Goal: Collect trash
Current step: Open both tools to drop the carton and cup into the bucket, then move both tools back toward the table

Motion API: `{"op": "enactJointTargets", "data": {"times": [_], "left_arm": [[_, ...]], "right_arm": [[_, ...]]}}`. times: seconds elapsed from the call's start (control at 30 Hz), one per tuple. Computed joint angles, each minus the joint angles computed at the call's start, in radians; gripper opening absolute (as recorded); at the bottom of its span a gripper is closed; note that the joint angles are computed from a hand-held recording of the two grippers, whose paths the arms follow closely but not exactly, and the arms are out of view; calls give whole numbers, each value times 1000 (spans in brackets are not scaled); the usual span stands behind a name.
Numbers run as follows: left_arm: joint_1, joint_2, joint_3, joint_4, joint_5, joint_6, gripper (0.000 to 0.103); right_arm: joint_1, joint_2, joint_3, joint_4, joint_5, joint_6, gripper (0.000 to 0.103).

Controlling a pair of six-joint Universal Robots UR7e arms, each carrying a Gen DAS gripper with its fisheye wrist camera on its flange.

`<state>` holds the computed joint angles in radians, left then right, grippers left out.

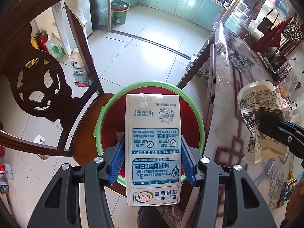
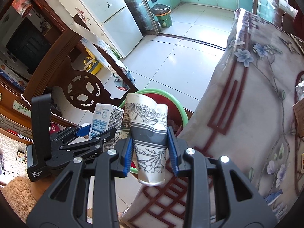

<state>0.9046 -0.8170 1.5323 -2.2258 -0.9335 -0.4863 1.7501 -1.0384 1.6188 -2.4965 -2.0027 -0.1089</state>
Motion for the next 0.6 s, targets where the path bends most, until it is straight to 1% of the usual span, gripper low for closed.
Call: {"op": "enactJointTargets", "data": {"times": [0.07, 0.1, 0.13, 0.17, 0.2, 0.23, 0.33, 0.43, 0.6], "left_arm": [[1, -1, -1, 3, -2, -3, 51], [2, -1, -1, 5, -4, -6, 52], [3, -1, -2, 9, -4, -10, 53], [5, -3, -1, 10, -3, -13, 62], [5, -5, 3, 3, 2, -17, 65], [4, -8, 6, -6, 6, -17, 66], [0, -10, 4, -10, 13, -10, 66], [-5, -7, 3, -27, 18, 9, 66], [-16, 15, -18, -39, -2, 46, 66]], "right_arm": [[-3, 2, -2, -4, 9, 0, 34], [-5, 0, 1, -14, 20, 4, 51], [-8, -4, 6, -27, 34, 18, 59], [-11, -8, 13, -48, 47, 27, 69], [-14, -16, 24, -76, 62, 31, 69], [-13, -18, 24, -81, 66, 30, 69], [-4, -24, 32, -99, 34, 12, 69], [-5, -39, 44, -101, 11, 25, 69], [-13, -73, 76, -126, -42, 42, 69]]}}
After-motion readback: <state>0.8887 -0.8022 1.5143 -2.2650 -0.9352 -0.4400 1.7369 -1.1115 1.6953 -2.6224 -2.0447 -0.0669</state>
